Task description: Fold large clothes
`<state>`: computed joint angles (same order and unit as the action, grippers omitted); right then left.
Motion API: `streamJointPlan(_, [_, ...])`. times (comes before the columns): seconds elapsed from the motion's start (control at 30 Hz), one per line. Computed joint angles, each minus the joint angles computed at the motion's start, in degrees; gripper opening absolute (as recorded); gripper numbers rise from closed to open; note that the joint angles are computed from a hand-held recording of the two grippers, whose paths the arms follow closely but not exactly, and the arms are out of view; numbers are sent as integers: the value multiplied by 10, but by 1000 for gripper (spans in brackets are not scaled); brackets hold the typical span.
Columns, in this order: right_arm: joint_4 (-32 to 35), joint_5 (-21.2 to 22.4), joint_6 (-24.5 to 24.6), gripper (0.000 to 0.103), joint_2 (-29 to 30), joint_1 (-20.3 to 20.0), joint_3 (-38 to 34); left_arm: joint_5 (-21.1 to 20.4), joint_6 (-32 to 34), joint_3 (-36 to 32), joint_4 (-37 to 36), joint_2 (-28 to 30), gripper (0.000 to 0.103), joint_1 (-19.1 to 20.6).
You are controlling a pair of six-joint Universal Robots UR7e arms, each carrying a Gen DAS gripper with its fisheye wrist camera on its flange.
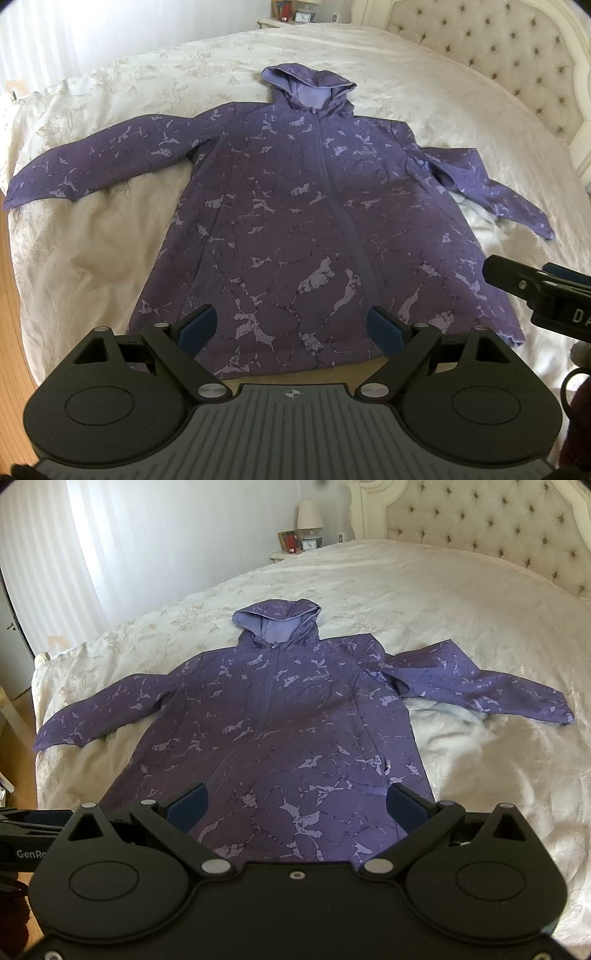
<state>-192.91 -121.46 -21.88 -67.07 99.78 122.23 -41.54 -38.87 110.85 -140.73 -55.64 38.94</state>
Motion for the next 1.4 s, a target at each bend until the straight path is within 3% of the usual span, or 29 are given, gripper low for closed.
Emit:
streamJointPlan(0.57, [6, 16, -2, 102, 8, -5, -8, -3, 1, -1, -13, -2, 89, 7])
streamJointPlan(0.8, [-6, 29, -18, 102, 24, -8, -26, -16, 18, 5, -96, -8, 88, 28])
streamJointPlan(1.17, [19, 80, 0, 102, 55, -25, -101, -68, 184, -16, -271, 5, 89, 79])
streamJointPlan(1.4, [49, 116, 36, 102, 79, -43, -168, -40, 270, -71, -329, 36, 89, 110])
